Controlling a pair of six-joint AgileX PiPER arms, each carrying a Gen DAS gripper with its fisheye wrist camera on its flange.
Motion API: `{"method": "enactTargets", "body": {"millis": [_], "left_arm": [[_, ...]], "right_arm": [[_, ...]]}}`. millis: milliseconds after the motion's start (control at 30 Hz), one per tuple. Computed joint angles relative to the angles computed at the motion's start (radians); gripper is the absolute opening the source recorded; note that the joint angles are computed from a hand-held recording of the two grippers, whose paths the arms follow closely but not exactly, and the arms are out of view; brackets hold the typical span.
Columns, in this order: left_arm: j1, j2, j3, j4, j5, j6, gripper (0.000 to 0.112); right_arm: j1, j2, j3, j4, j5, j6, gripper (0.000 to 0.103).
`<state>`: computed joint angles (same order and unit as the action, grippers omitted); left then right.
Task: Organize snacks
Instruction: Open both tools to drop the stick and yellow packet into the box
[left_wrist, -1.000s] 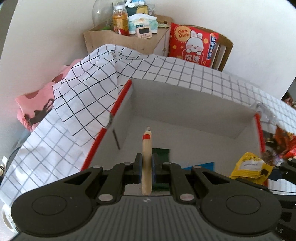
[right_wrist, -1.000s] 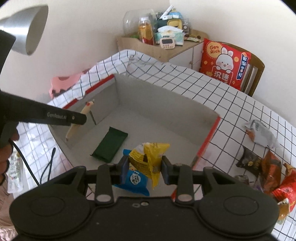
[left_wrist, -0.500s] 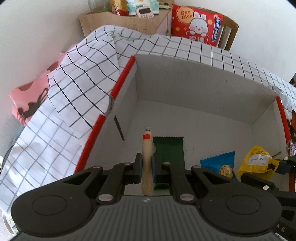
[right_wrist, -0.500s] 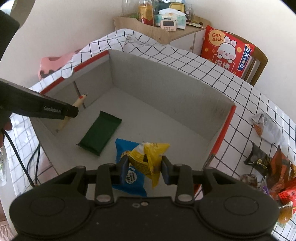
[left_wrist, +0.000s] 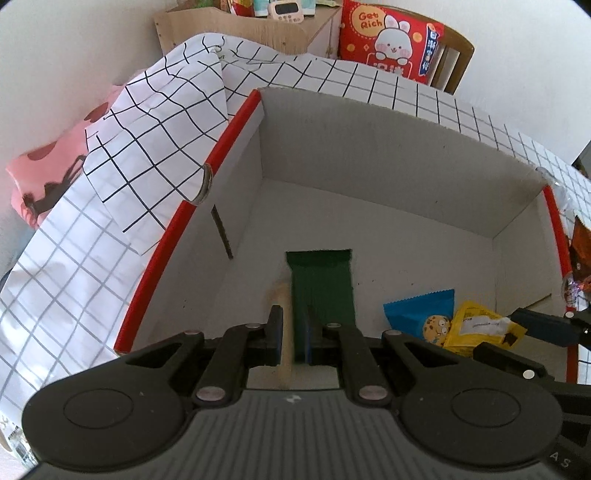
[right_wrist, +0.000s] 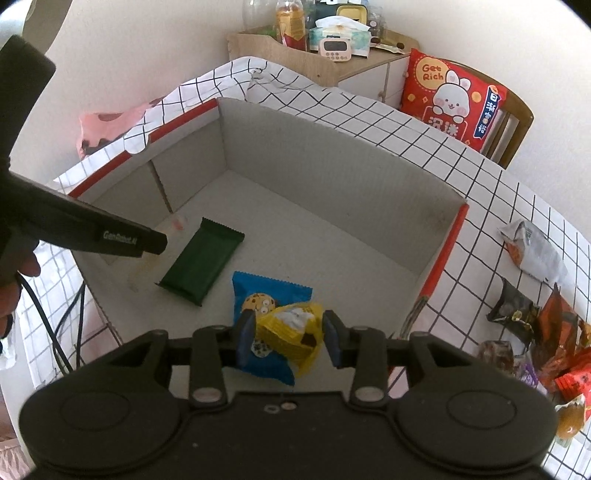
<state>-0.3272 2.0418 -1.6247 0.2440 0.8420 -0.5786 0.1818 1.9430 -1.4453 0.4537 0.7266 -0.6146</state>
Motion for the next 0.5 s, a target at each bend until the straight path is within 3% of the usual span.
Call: {"method": "enactTargets", "body": {"millis": [200, 333, 500], "left_arm": [[0.009, -0.044, 0.045, -0.023, -0.030, -0.015, 0.015], [0.004, -0.087, 0.084, -0.028, -0.058, -0.029, 0.016], [-0.018, -0.145, 0.136, 0.001, -0.094, -0.068, 0.016]], "right_arm": [[-0.018, -0.027, 0.020, 0.038, 0.012, -0.022, 0.041], [-0.040, -0.062, 0.049, 0.098, 0.019, -0.069, 0.051], [-0.074, -0.104, 0.071, 0.167, 0.040, -0.128, 0.054]]}}
